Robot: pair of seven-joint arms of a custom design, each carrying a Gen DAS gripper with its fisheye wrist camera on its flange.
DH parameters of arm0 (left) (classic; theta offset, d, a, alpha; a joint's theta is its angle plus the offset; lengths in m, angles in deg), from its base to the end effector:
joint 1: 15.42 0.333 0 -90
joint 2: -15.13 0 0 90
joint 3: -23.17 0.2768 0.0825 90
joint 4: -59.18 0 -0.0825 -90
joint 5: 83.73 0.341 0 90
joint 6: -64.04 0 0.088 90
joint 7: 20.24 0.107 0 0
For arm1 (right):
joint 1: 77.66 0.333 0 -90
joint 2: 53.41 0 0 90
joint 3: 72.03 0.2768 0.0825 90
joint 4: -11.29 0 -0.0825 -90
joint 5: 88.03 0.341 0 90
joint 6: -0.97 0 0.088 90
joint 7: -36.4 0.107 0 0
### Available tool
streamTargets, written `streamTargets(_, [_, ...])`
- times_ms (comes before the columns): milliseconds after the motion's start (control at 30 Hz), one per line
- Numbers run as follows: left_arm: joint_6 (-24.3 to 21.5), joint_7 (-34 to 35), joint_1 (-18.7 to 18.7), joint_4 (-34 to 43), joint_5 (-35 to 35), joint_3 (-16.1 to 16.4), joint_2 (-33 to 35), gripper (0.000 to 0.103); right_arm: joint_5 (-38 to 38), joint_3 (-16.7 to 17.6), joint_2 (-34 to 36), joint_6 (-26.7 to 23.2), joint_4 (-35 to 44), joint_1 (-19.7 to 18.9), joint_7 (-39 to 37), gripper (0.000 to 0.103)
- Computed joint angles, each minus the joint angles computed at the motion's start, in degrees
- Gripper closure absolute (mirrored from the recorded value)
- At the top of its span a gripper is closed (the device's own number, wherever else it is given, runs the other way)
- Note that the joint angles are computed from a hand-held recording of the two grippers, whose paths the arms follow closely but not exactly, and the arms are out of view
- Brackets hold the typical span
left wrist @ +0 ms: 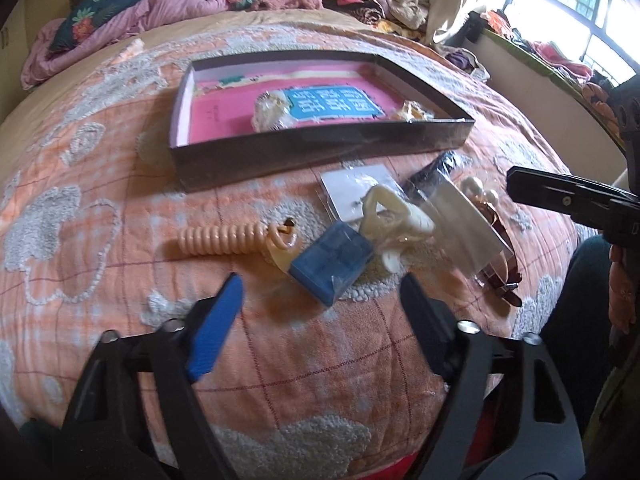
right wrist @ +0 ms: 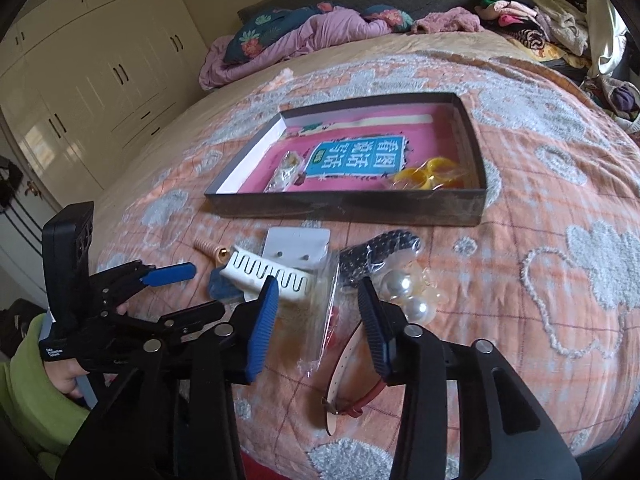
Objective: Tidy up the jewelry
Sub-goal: 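Grasp the small blue box with the left tool while the right tool grasps the clear plastic bag, then lower the blue box into the pink-lined box while the right tool drops the clear bag there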
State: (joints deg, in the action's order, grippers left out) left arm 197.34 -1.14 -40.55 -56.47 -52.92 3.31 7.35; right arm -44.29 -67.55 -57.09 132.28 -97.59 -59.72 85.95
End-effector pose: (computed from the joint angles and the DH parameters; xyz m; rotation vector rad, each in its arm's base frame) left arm 0.3701 -0.3680 0.5319 -2.0133 1.7207 -0.7156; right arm 0.4957 0.2223 0.5532 -2.1337 0.9754 0.0547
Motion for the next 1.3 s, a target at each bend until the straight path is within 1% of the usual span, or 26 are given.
streamTargets(100, [1.86,0.94,0.08,-0.40,-0.63,0.36,0.51,0.048,-1.23,0.24,1.32,-0.33,0.61,0.12,1.25,0.065])
streamTargets(233, [4.27,2.03,0.34,-0.93,-1.63,0.82,0.94,0.050,-2.85,0.57,3.04,-0.53,1.51,0.31,2.43,0.065])
streamTargets(367, [5.67,2.28,0.74,-0.93,-1.33,0.94,1.50,0.051,-4.87,0.92,4.78,-0.66,2.58,0.62,3.44,0.066])
streamTargets(400, [5.99,2.39,0.82,-0.91,-1.33,0.99,1.62,0.051,-5.35,1.01,5.31,-0.90,2.94,0.71,3.62,0.071])
streamTargets(433, [6.36,2.58,0.94,-0.88,-1.30,1.09,1.78,0.051,-5.59,1.10,5.74,-1.18,3.24,0.79,3.64,0.079])
streamTargets(500, [7.36,3.01,1.16,-0.93,-1.53,1.32,2.03,0.055,-5.22,1.16,6.35,-2.12,3.77,0.78,3.38,0.085])
streamTargets(600, [7.98,3.25,1.36,-1.15,-1.80,1.41,1.99,0.059,-5.03,1.27,5.48,-0.64,2.68,0.92,2.57,0.086])
streamTargets(667, [7.43,2.96,1.41,-1.08,-1.23,1.21,1.86,0.068,-4.76,1.19,4.84,0.70,1.99,0.91,2.37,0.087])
streamTargets(700, [7.78,2.96,1.42,-1.24,-1.35,1.24,1.72,0.069,-3.93,1.05,4.72,0.50,2.03,0.77,2.15,0.087])
streamTargets(800, [8.34,2.82,1.41,-1.68,-1.09,1.15,1.17,0.071,-2.48,0.88,3.89,1.37,1.46,0.57,1.14,0.087])
streamTargets(1100, [9.12,-4.58,2.73,-3.99,5.60,0.19,-4.14,0.075,0.95,0.42,2.24,3.86,1.20,0.26,-1.14,0.087])
streamTargets(1200, [7.41,-5.37,3.68,-3.32,7.33,0.11,-5.02,0.075,1.62,0.34,2.14,5.22,1.52,0.18,-1.49,0.087])
streamTargets(1300, [6.96,-6.50,4.74,-3.35,8.30,0.51,-6.24,0.075,2.24,0.20,2.47,6.23,2.41,0.01,-1.79,0.088])
